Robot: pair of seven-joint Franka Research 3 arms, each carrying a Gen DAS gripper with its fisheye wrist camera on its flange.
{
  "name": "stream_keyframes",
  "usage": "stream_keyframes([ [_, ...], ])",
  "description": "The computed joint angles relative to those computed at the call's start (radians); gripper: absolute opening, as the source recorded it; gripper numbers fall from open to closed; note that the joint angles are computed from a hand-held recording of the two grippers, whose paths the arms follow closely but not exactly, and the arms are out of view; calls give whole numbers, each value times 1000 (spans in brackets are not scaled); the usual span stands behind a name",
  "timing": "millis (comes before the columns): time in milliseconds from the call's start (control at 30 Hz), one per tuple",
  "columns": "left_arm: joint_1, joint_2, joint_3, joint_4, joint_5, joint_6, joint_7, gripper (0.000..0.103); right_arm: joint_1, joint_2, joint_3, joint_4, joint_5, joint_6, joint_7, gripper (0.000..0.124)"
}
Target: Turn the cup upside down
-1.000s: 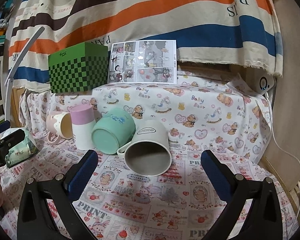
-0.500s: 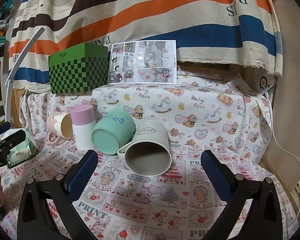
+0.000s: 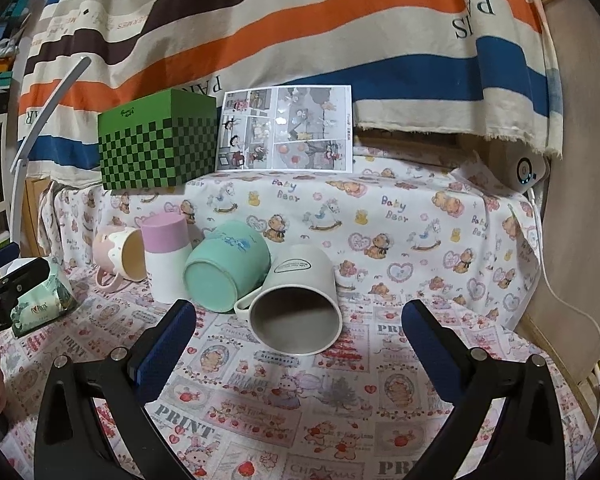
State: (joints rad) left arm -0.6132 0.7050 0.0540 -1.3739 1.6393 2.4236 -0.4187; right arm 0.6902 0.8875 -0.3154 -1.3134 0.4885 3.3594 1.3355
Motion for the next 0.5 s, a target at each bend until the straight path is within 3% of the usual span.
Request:
stream_keyframes([
  [367, -7, 10, 2, 13, -9, -9, 24, 103, -45, -17, 84, -15, 3, 49, -74, 103],
  [500, -14, 10, 9, 10, 8, -17, 8, 103, -35, -16, 75, -15, 34, 48, -91, 103],
])
